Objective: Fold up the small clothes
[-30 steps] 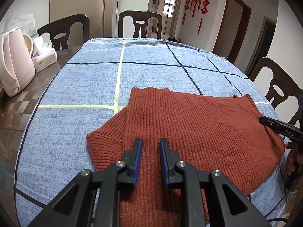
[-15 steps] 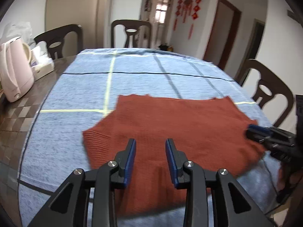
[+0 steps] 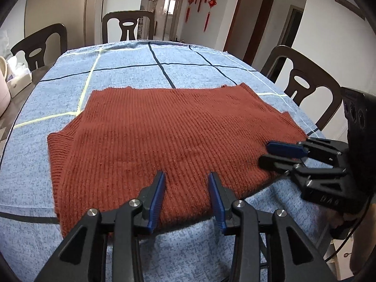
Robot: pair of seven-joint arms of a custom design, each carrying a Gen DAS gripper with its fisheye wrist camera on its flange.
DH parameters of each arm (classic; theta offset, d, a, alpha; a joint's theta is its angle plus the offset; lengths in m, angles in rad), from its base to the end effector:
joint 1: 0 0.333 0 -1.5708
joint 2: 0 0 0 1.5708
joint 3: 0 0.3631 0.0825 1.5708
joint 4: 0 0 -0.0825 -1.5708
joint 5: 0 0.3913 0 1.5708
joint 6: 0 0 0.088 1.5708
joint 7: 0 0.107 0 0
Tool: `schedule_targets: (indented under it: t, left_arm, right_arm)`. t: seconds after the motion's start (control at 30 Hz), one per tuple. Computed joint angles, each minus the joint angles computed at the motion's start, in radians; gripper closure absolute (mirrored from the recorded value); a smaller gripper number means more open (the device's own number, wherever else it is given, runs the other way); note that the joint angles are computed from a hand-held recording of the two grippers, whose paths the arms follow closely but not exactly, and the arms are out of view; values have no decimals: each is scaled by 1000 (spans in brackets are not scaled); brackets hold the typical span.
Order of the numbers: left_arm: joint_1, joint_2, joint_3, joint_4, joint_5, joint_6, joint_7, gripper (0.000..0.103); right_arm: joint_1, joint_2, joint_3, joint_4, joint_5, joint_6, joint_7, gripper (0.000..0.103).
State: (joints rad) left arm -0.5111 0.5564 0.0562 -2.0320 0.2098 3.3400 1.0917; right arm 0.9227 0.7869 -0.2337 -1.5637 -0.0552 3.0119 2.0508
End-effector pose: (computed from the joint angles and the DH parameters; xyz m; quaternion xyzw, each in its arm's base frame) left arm 0.5926 -0.3196 0.2887 -0.5828 0.7259 -0.3360 0.1431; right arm 0.5743 0.5386 0.2947 -0.7803 0.5249 -0.1433 0.3083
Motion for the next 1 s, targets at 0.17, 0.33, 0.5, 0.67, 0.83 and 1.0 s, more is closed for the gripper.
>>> schedule_targets:
  t: [0.17, 0.33, 0.5, 0.67, 0.83, 1.0]
  left_arm:
    - [21, 0, -21, -3, 2, 2, -2, 62]
    - [30, -1, -30, -5, 2, 4, -5, 62]
    - [85, -4, -86, -13, 13, 10, -16, 62]
    - [-7, -26, 25, -38, -38, 33, -20, 62]
    - [-6, -20, 50, -43, -90, 19, -42, 62]
    - [-43, -31, 98, -40, -107, 29, -32, 62]
  right_arm:
    - [36, -54, -59, -112, 23, 60, 51, 72]
    - [21, -96, -54, -206, 93, 140, 42, 76]
    - [113, -88, -176, -225, 134, 121, 85, 75]
    - [105, -90, -178, -225, 162, 141, 95, 76]
    - [91, -79, -184, -215, 206, 113, 127, 85]
    - [85, -65, -190, -170, 180, 109, 128, 86]
